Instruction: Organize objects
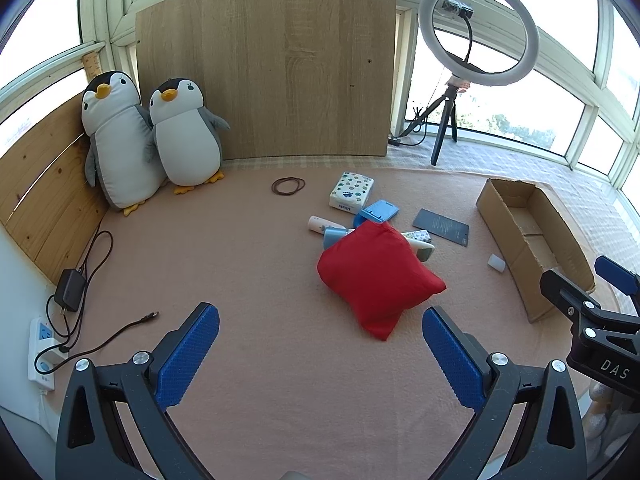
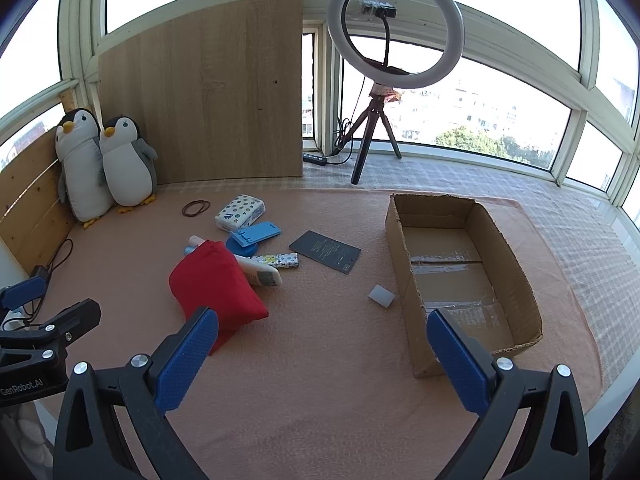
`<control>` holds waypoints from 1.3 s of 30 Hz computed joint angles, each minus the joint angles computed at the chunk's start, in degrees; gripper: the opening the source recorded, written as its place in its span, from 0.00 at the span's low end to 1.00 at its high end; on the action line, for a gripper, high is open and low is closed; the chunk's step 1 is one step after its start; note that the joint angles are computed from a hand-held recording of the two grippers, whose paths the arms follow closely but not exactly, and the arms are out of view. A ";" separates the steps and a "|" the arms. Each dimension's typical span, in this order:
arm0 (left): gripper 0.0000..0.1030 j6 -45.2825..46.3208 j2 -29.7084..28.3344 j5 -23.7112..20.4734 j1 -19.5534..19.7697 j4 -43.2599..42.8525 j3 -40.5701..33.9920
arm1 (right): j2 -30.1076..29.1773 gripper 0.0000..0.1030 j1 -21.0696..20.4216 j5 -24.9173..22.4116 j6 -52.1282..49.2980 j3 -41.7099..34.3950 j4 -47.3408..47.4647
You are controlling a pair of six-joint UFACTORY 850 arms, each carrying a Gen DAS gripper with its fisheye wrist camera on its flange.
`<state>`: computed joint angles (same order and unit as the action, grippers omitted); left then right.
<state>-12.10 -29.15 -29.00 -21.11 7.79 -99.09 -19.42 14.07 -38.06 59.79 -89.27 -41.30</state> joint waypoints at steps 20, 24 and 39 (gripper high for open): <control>1.00 0.44 -0.22 -0.45 -0.04 -0.56 -0.47 | -0.38 1.00 -0.26 -0.09 -0.52 -0.29 0.83; 1.00 0.90 -0.50 -0.57 0.03 -1.05 -0.64 | -0.45 1.00 -0.29 -0.15 -0.56 -0.34 0.93; 1.00 2.50 -2.91 -1.16 0.29 -2.04 -3.10 | -1.27 1.00 -0.92 -0.24 -2.51 -0.85 3.22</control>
<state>-9.60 -32.06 -30.15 -20.82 5.75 -102.19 -20.69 13.16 -38.29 57.28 -90.12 -38.07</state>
